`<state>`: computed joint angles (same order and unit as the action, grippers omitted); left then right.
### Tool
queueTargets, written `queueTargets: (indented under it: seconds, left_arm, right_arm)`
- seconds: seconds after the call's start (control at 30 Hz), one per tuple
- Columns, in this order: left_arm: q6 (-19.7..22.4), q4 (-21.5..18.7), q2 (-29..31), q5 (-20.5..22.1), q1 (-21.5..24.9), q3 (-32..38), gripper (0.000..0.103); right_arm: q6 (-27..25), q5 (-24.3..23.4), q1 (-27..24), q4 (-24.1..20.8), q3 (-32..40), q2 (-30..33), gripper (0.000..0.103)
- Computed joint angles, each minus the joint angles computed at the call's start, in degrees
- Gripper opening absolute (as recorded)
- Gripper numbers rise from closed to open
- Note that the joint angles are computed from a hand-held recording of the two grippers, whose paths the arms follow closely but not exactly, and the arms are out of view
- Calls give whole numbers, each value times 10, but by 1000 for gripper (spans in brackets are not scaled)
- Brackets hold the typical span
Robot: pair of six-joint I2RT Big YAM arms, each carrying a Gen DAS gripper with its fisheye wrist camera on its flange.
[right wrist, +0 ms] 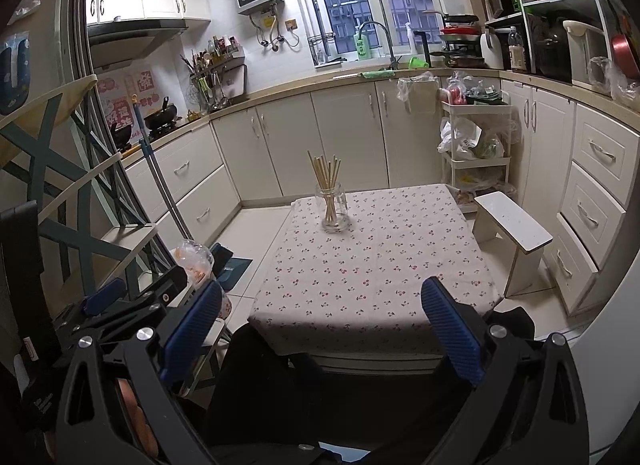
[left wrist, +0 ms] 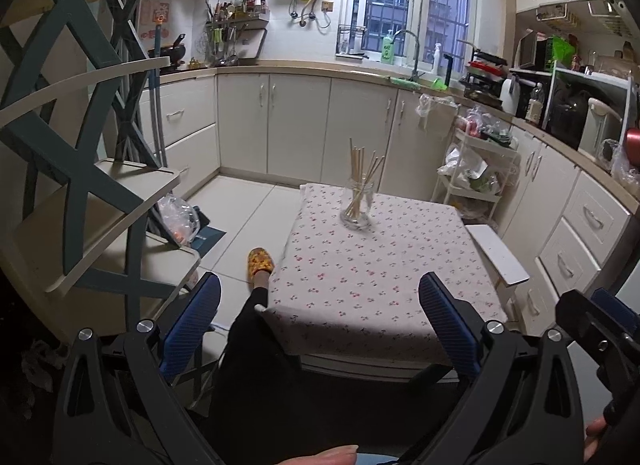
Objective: Organize utensils
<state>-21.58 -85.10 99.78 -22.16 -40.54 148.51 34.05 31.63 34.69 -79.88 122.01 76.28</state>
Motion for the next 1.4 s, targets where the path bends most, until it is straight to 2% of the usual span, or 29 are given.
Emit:
queueTargets:
  seconds: [0.33, 1.4]
  left_arm:
    - [0, 14, -13, 8, 2, -25, 95]
    - [2, 18, -17, 8, 5, -31, 95]
  right_arm:
    - [2, 0, 2, 0, 2, 2, 96]
    - [4, 2, 5, 1, 0, 1, 96]
